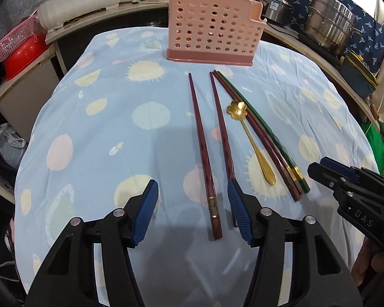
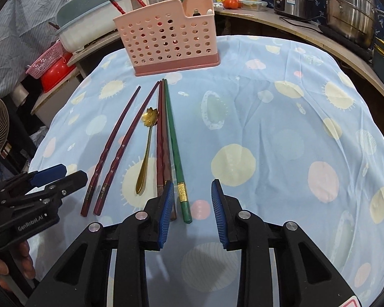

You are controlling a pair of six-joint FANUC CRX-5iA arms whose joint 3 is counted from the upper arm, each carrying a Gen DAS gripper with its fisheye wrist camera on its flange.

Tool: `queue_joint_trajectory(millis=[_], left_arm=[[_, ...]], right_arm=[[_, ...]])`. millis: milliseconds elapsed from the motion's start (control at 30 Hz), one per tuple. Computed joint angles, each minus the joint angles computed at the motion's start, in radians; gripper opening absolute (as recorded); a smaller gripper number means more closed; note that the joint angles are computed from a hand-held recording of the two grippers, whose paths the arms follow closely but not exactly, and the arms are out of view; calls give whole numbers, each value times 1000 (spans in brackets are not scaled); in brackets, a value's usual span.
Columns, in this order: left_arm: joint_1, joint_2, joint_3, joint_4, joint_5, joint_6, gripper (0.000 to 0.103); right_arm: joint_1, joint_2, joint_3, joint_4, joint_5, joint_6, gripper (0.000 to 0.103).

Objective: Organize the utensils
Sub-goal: 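Move both open grippers back toward the dark-red chopsticks on the cloth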

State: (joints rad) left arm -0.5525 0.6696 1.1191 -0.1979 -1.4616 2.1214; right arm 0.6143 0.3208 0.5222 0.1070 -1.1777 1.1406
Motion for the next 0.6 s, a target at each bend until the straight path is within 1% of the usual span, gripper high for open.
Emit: queue_joint_trajectory(millis=[67, 167, 233, 300, 400, 600], left_arm=[[-4, 7, 9, -1, -11, -6, 52], [-5, 18, 21, 4, -24, -11, 49], [-3, 19, 16, 9, -26, -10, 48], [-1, 16, 3, 16, -23, -11, 46], [-3, 18, 3, 12, -29, -14, 43], [-6, 21, 5, 3, -33, -26, 43]], right_arm=[[0, 4, 2, -4, -4, 5, 24], [2, 10, 4, -7, -10, 9, 23], [3, 12, 4, -9, -13, 12, 23], [4, 15, 4, -7, -14, 12, 22], [3, 21, 7, -10, -19, 15, 19], [3, 26, 6, -8, -23, 14, 17]])
